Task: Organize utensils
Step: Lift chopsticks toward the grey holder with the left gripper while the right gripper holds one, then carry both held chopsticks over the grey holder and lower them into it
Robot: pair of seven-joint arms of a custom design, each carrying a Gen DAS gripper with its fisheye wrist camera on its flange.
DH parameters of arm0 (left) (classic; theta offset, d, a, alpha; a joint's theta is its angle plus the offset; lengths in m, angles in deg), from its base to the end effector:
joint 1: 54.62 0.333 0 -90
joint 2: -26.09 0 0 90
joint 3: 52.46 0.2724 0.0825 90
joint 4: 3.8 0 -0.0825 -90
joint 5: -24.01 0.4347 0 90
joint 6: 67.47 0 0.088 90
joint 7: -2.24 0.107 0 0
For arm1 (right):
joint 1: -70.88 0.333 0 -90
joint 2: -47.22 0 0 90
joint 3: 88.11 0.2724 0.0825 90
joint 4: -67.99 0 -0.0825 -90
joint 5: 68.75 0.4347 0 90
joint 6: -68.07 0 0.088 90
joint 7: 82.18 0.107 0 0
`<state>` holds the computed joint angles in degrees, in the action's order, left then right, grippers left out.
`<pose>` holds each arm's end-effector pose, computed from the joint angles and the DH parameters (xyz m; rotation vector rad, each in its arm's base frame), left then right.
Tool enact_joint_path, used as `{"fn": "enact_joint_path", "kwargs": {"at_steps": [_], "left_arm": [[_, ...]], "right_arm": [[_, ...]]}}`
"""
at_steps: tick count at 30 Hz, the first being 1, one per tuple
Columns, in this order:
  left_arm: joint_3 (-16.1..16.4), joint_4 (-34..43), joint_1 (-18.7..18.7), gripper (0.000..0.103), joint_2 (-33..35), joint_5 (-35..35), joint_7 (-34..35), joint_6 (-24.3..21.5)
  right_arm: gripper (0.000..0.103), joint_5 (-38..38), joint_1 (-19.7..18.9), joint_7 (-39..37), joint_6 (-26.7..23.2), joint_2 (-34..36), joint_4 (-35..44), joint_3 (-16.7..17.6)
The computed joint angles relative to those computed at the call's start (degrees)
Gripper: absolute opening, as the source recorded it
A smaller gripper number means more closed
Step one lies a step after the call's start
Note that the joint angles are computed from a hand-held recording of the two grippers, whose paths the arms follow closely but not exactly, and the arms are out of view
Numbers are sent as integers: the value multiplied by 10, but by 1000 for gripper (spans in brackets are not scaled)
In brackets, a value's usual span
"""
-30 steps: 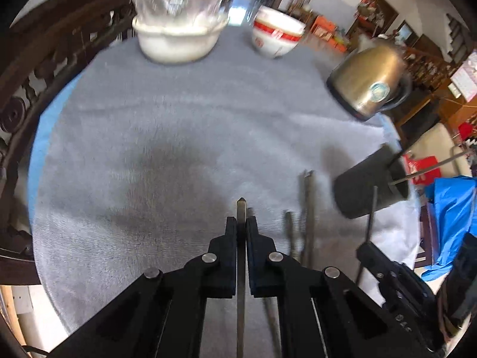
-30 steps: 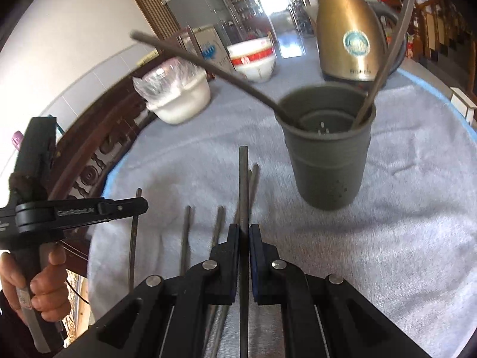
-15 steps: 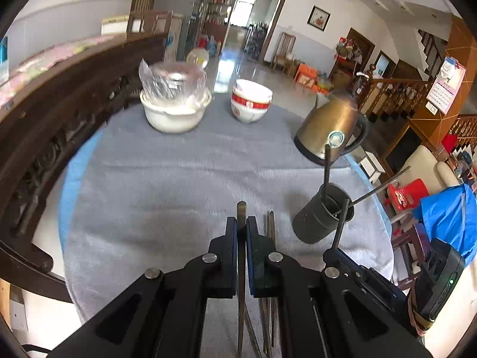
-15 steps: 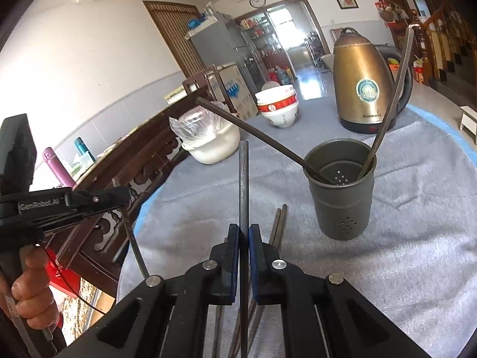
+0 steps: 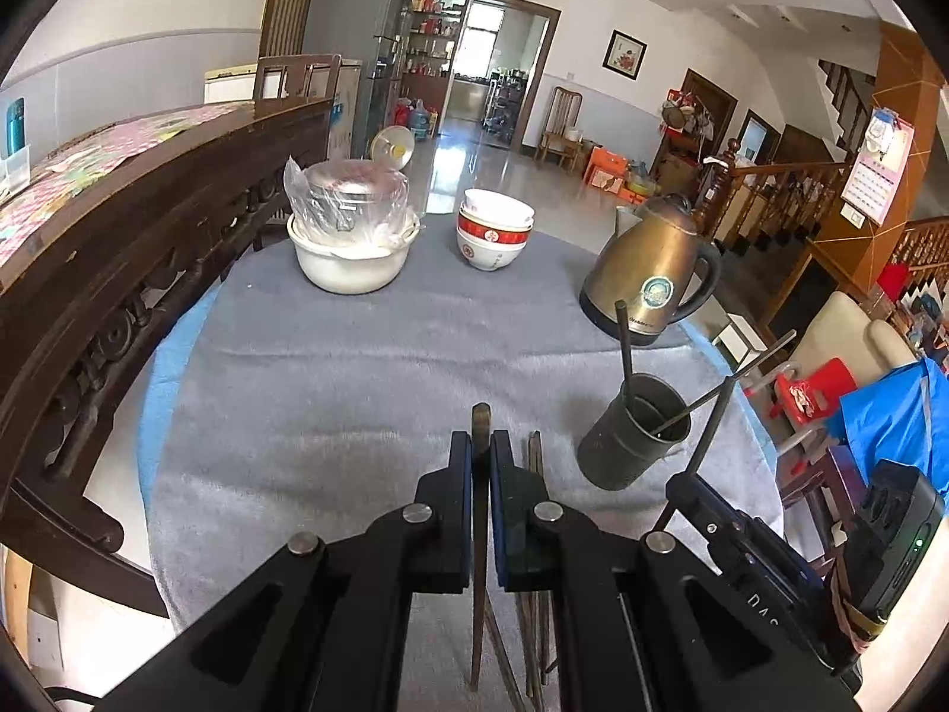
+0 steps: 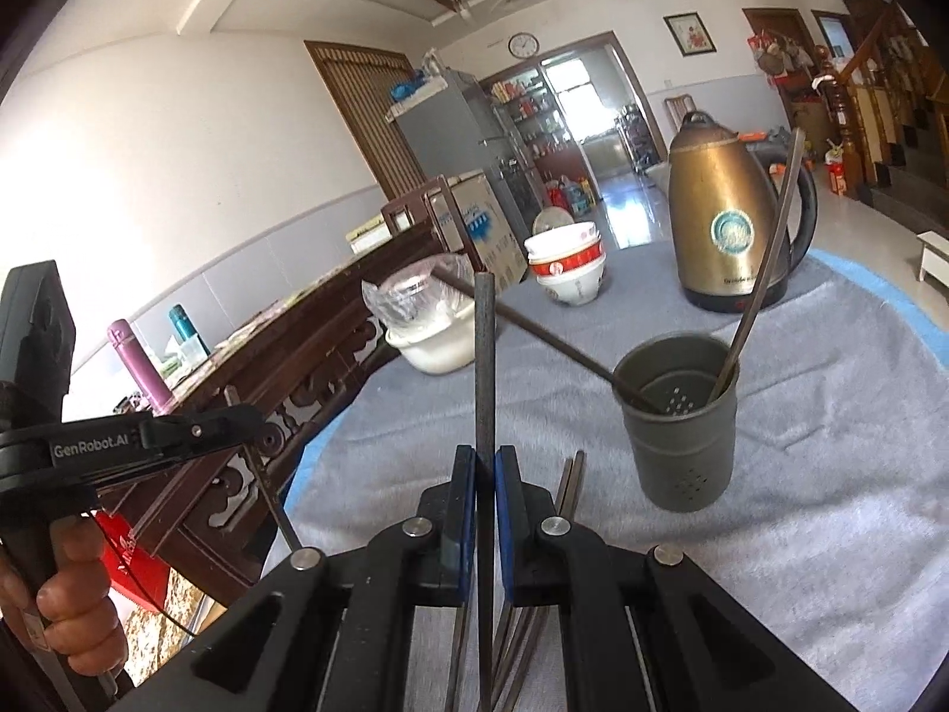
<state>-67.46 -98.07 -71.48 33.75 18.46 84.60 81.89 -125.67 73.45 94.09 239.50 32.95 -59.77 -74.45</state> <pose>0.5989 -0.3580 0.5781 -1.5347 2.1791 -1.1324 0.5295 0.2222 0.5003 -1.2769 1.6979 -0.6606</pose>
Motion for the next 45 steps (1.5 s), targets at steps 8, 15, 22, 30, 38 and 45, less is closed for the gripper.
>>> {"fn": "enact_joint_path", "kwargs": {"at_steps": [8, 15, 22, 30, 38, 45], "left_arm": [[0, 0, -8, 6, -5, 27, -10, 10], [2, 11, -20, 6, 1, 77, -29, 17], [2, 23, -29, 6, 6, 117, -43, 20], [0, 43, -35, 6, 14, 127, -40, 15], [-12, 76, -30, 6, 27, 53, 21, -7], [-14, 94, -29, 6, 32, 18, 47, -15]], "right_arm": [[7, -34, -17, 41, 1, -17, -7, 12], [7, -69, -33, 83, 8, -31, -11, 19], [7, -126, -56, 149, 16, -57, -19, 30], [7, -172, -77, 209, 24, -84, -31, 35], [7, -222, -84, 274, 22, -109, -43, 28], [7, -280, -76, 327, 0, -120, -40, 16]]}}
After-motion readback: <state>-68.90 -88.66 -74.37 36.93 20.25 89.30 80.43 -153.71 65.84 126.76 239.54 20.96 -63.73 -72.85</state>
